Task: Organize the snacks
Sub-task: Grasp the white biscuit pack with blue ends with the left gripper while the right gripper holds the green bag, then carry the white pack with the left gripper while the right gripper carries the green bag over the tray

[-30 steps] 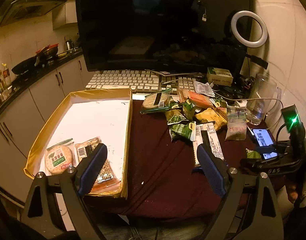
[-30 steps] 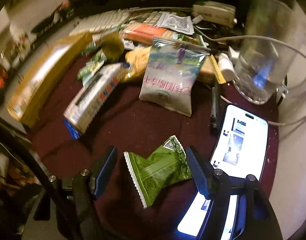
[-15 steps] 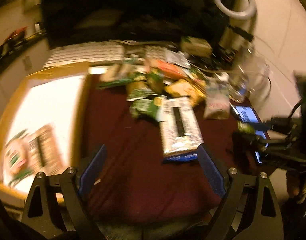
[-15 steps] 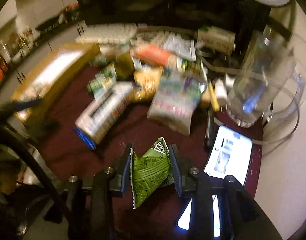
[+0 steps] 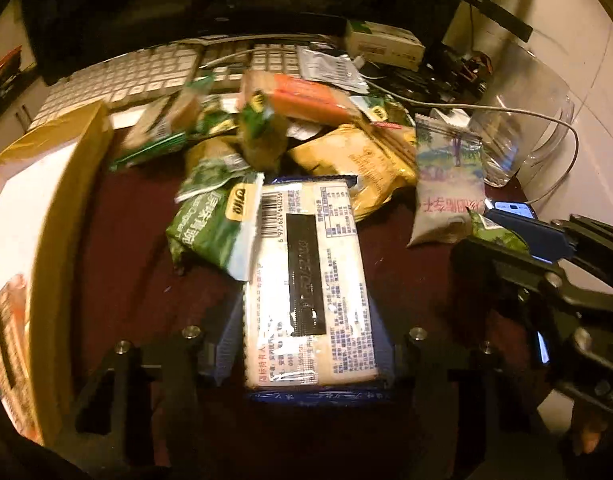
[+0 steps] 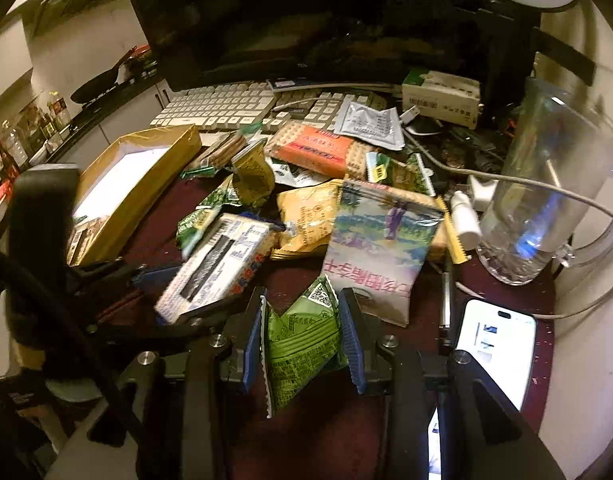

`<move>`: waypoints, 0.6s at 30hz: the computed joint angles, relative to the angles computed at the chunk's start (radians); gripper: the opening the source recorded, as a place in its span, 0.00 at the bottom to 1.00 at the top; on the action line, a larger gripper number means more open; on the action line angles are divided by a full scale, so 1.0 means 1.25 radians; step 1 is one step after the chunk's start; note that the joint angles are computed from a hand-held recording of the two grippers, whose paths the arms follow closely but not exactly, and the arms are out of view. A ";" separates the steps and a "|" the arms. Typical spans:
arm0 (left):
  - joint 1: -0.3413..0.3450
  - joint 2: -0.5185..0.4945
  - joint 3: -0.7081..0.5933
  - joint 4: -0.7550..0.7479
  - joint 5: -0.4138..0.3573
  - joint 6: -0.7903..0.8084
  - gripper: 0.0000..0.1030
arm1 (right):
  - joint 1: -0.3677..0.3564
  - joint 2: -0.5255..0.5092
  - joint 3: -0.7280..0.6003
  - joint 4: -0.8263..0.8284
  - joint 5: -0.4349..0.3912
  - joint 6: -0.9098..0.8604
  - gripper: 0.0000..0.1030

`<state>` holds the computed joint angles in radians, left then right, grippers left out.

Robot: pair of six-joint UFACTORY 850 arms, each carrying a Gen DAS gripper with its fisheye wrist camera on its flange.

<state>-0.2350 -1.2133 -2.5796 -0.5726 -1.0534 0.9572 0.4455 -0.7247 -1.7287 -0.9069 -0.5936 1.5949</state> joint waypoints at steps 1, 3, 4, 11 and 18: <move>0.007 -0.008 -0.016 -0.009 -0.023 -0.003 0.55 | 0.001 -0.004 -0.006 0.003 -0.001 -0.007 0.34; 0.027 -0.016 -0.032 -0.042 -0.073 0.005 0.55 | 0.002 -0.010 -0.015 0.007 0.006 -0.019 0.34; 0.036 -0.012 -0.026 -0.057 -0.090 0.017 0.55 | 0.002 -0.013 -0.021 0.010 0.011 -0.029 0.34; 0.074 0.120 0.204 -0.153 -0.003 0.102 0.55 | 0.004 -0.032 -0.052 0.029 0.000 -0.065 0.34; 0.109 0.192 0.295 -0.251 0.053 0.139 0.55 | 0.025 -0.088 -0.142 0.014 -0.062 -0.086 0.34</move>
<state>-0.0984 -0.9732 -2.2104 -0.8869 -0.9874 1.1314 0.4767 -0.8344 -1.9057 -0.8898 -0.6709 1.4870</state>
